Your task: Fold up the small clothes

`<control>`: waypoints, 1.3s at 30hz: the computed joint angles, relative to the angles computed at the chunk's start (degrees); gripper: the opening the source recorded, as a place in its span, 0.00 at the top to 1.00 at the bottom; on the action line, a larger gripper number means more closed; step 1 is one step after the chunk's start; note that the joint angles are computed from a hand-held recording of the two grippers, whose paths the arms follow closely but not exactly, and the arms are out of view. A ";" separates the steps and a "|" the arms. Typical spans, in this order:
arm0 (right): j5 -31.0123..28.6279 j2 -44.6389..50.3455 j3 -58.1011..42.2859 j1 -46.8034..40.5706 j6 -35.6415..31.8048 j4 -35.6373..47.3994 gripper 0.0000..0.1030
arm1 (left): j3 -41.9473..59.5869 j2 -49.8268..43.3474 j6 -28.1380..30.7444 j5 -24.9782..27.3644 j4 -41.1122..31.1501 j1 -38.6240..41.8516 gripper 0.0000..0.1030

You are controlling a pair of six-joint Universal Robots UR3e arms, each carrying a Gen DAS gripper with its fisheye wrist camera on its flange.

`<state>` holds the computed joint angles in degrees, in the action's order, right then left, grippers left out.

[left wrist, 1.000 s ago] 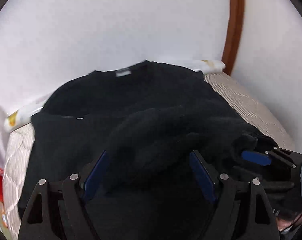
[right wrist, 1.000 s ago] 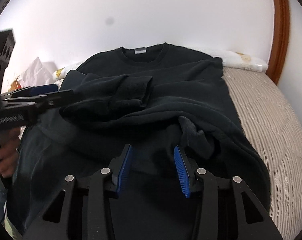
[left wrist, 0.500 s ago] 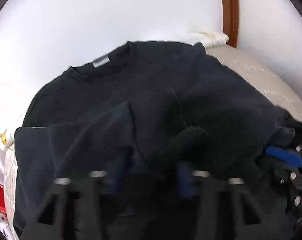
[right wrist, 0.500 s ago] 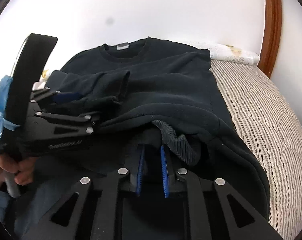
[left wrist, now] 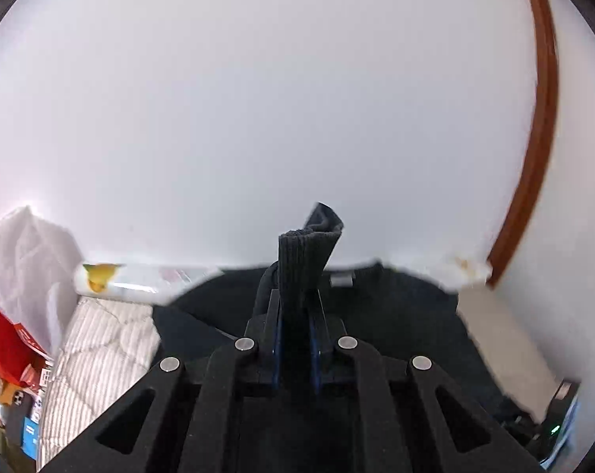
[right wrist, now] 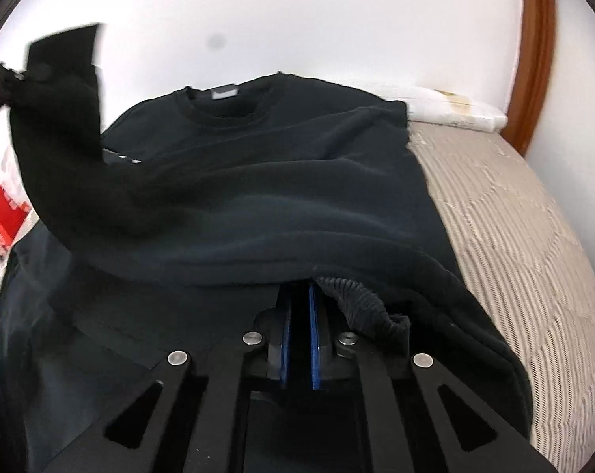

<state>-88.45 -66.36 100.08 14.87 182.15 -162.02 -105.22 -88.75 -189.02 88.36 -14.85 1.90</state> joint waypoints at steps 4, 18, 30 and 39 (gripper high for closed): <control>-3.11 -0.28 0.77 -0.23 2.50 -0.47 1.00 | -1.97 6.33 -1.16 -7.25 -2.28 6.98 0.90; -4.28 -7.46 5.65 -0.04 0.91 3.12 0.91 | -17.27 14.24 0.95 -7.37 0.38 11.99 0.92; 2.32 -17.62 10.84 -2.29 -4.17 0.03 0.74 | -38.19 24.02 4.14 -14.73 -6.96 28.20 0.77; -3.73 -2.29 -4.04 -0.59 -1.76 2.31 0.65 | -37.39 19.85 4.66 -6.65 0.42 21.26 0.42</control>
